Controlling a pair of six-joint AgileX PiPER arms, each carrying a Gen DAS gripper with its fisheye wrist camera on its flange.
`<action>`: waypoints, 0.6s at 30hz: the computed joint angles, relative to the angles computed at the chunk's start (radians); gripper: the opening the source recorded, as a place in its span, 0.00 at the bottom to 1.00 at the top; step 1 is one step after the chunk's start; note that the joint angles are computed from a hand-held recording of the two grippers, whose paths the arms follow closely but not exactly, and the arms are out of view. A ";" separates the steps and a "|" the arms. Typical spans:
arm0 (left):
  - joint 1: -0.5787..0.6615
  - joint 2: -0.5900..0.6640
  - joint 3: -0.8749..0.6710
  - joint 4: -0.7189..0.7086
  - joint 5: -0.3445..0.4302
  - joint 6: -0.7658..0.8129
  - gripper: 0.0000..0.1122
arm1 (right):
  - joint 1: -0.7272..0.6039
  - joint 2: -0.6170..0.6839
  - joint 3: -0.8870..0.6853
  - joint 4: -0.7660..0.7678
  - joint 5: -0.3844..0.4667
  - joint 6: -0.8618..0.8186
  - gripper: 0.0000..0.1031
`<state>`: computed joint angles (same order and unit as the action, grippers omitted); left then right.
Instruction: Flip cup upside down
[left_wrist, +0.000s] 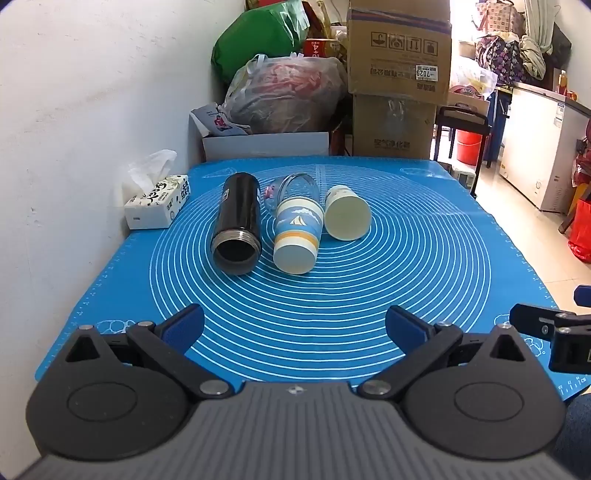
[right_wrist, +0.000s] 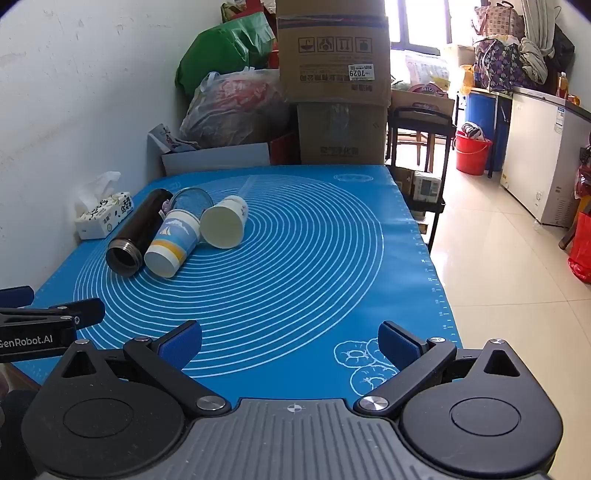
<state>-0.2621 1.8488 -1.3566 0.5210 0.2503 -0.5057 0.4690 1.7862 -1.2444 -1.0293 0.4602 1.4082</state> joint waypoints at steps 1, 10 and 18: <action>-0.001 0.001 -0.002 -0.003 0.003 0.003 0.92 | 0.001 0.001 -0.001 -0.001 0.004 -0.003 0.99; -0.010 0.004 -0.020 -0.018 0.022 0.005 0.92 | 0.001 0.002 -0.001 0.004 0.001 -0.008 0.99; 0.003 0.004 -0.001 -0.066 -0.001 0.052 0.92 | 0.003 0.002 -0.006 0.016 0.008 -0.018 0.99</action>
